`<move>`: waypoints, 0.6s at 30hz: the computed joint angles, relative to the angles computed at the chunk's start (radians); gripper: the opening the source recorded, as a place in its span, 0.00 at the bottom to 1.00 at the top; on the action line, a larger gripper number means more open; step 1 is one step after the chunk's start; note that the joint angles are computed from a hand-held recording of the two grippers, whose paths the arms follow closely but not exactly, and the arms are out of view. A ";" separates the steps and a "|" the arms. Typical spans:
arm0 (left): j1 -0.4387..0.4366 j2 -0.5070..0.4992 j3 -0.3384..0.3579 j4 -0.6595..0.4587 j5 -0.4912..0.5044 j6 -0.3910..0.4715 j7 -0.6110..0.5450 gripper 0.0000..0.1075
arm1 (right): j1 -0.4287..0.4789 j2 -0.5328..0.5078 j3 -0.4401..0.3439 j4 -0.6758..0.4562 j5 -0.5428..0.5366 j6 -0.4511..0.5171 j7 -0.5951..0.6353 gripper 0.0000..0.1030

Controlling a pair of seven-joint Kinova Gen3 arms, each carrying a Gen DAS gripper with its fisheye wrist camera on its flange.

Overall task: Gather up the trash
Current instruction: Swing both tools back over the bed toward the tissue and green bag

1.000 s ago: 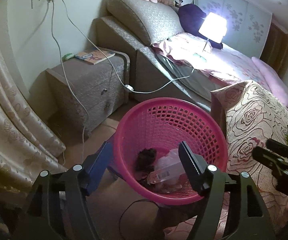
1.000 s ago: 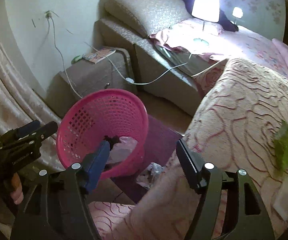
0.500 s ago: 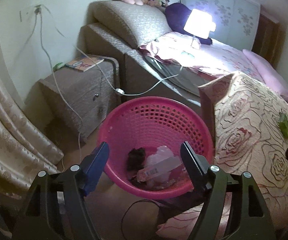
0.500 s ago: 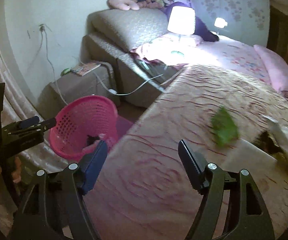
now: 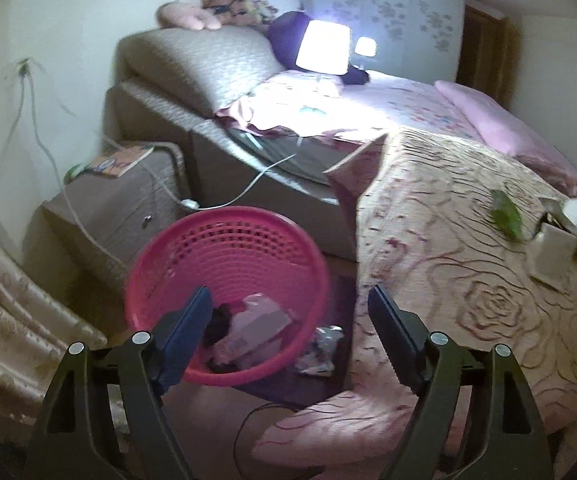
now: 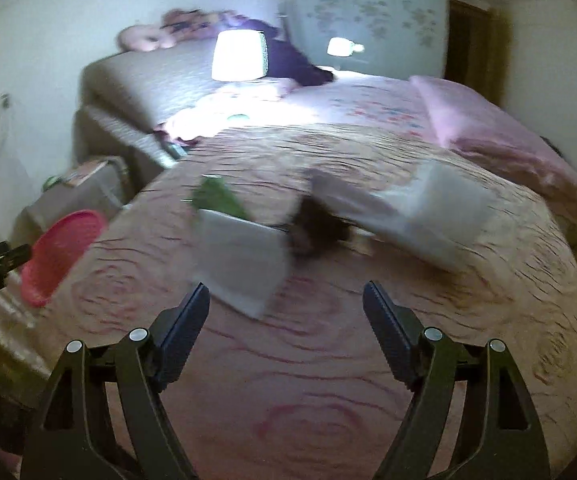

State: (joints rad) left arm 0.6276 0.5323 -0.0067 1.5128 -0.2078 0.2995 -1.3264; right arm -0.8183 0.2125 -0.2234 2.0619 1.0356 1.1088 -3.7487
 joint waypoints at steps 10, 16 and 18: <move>0.034 0.002 0.091 -0.005 0.001 0.011 -0.103 0.75 | -0.017 -0.027 -0.023 0.111 -0.063 0.069 -0.183 0.74; 0.024 0.039 0.173 -0.069 0.058 0.070 -0.203 0.75 | -0.017 -0.036 -0.040 0.160 -0.084 0.058 -0.257 0.74; 0.034 0.046 0.185 -0.082 0.073 0.073 -0.228 0.75 | -0.015 -0.034 -0.039 0.166 -0.084 0.050 -0.270 0.74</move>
